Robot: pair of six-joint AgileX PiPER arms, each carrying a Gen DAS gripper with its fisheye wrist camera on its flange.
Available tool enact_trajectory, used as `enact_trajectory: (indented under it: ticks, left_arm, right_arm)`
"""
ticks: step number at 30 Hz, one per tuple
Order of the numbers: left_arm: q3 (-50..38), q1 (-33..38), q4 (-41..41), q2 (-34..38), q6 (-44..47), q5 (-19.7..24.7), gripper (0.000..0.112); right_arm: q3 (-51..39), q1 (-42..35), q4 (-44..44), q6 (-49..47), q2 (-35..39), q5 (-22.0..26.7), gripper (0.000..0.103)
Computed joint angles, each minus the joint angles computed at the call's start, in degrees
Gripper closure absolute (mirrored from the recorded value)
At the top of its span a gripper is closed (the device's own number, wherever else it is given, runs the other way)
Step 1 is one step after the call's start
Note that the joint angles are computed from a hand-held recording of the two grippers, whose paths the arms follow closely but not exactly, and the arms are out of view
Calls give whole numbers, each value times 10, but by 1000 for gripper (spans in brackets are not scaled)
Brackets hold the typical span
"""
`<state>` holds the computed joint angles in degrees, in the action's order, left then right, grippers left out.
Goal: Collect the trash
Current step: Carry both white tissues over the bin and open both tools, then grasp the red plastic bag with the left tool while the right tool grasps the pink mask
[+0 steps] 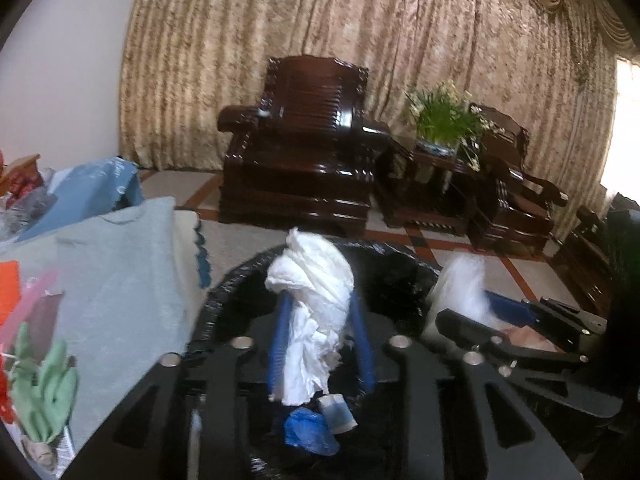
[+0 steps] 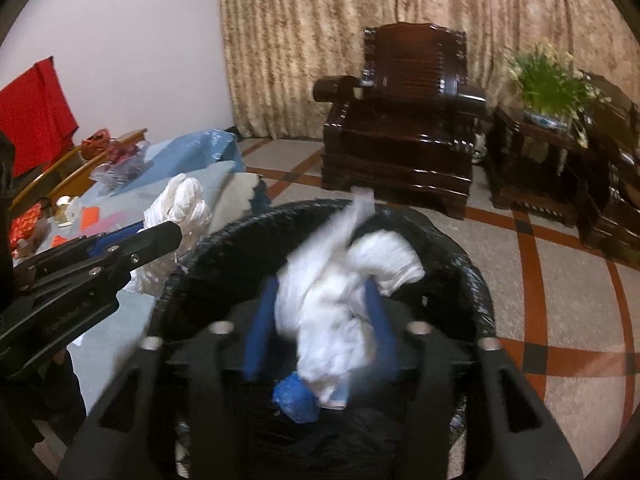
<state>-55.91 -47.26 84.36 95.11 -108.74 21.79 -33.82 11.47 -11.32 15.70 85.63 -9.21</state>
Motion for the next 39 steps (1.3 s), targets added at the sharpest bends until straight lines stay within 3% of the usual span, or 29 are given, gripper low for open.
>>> enact_trajectory:
  ticks: [1, 3, 4, 6, 9, 15, 21, 29, 33, 39]
  left_arm:
    - [-2, 0, 0, 3, -1, -2, 56]
    - [0, -1, 22, 1, -24, -4, 49]
    - [4, -2, 29, -2, -30, -4, 46]
    - [11, -4, 33, -10, -29, 5, 43]
    - [19, -8, 39, -22, -36, 20, 37]
    - [70, -12, 36, -87, -38, 70, 30]
    - [157, 3, -10, -199, 2, 136, 29]
    - [269, 56, -86, -362, 82, 225, 29]
    - [309, 132, -116, -433, 137, 215, 29]
    - [348, 300, -157, -480, 230, 115, 31]
  right_arm:
    - [3, -4, 15, -16, 2, -2, 43]
    - [10, -11, 61, -63, 3, -11, 31]
    - [14, -14, 86, -88, 3, -17, 29]
    - [19, -16, 120, -119, 1, -24, 15]
    - [28, -8, 181, -171, -10, -31, 7]
    - [25, 40, 301, -277, -34, -30, 6]
    - [-3, 121, 432, -382, -35, -32, 6]
    - [-90, 242, 606, -525, 21, -36, 6]
    - [-141, 298, 654, -563, 70, -46, 6]
    - [-213, 351, 722, -614, 141, -52, 6]
